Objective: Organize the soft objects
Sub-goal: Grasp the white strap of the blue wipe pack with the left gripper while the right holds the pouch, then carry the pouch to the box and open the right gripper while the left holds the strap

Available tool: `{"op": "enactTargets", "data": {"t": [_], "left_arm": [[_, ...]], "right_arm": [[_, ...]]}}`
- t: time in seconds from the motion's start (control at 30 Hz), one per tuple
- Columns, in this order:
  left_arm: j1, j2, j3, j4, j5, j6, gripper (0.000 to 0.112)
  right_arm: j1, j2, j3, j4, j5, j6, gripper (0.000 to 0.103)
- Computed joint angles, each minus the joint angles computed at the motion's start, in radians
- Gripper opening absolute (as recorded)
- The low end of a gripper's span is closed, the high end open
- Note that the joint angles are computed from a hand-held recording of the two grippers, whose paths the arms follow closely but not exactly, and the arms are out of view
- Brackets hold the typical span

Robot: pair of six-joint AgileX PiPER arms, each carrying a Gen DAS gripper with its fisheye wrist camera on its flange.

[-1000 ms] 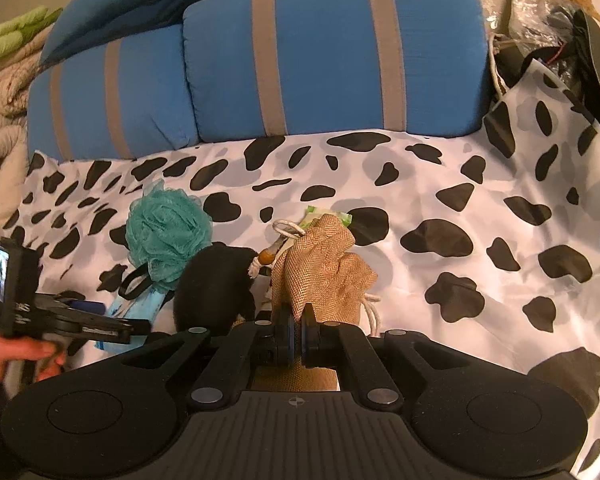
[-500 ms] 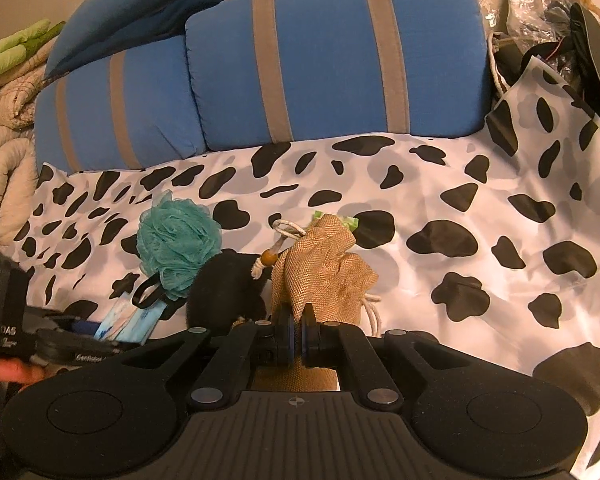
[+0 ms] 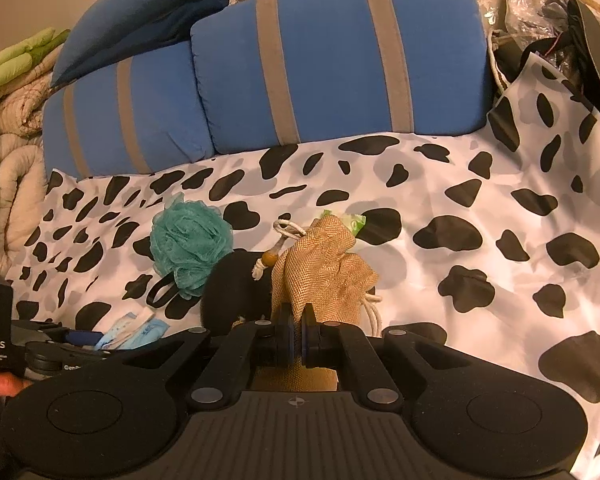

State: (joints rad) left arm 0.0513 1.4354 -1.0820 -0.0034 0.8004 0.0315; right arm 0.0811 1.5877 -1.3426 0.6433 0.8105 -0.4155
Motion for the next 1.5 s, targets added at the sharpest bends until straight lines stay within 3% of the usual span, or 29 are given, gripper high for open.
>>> {"op": "enactTargets", "data": {"t": [0.13,0.27,0.47,0.7,1.07,1.5], "left_arm": [[0.003,-0.010,0.016,-0.011,-0.029,0.006,0.064],[-0.001,-0.004,0.027,-0.017,-0.046,0.020,0.040],[-0.040,0.035,0.037,0.065,-0.085,-0.031,0.015],[-0.047,-0.020,0.051,0.099,-0.071,-0.056,0.015],[-0.030,-0.206,0.134,-0.043,-0.042,0.041,0.015],[0.056,-0.449,0.225,-0.264,0.101,0.228,0.015]], "right_arm": [[-0.004,-0.002,0.001,0.006,0.004,-0.004,0.006],[-0.007,-0.003,0.002,0.015,0.006,-0.009,0.006],[-0.008,-0.009,0.006,0.036,0.009,-0.020,0.006],[0.001,0.000,-0.002,0.026,0.015,-0.014,0.006],[0.029,-0.039,0.032,0.029,0.069,-0.025,0.006],[0.091,-0.238,0.257,0.088,0.127,-0.087,0.006]]}}
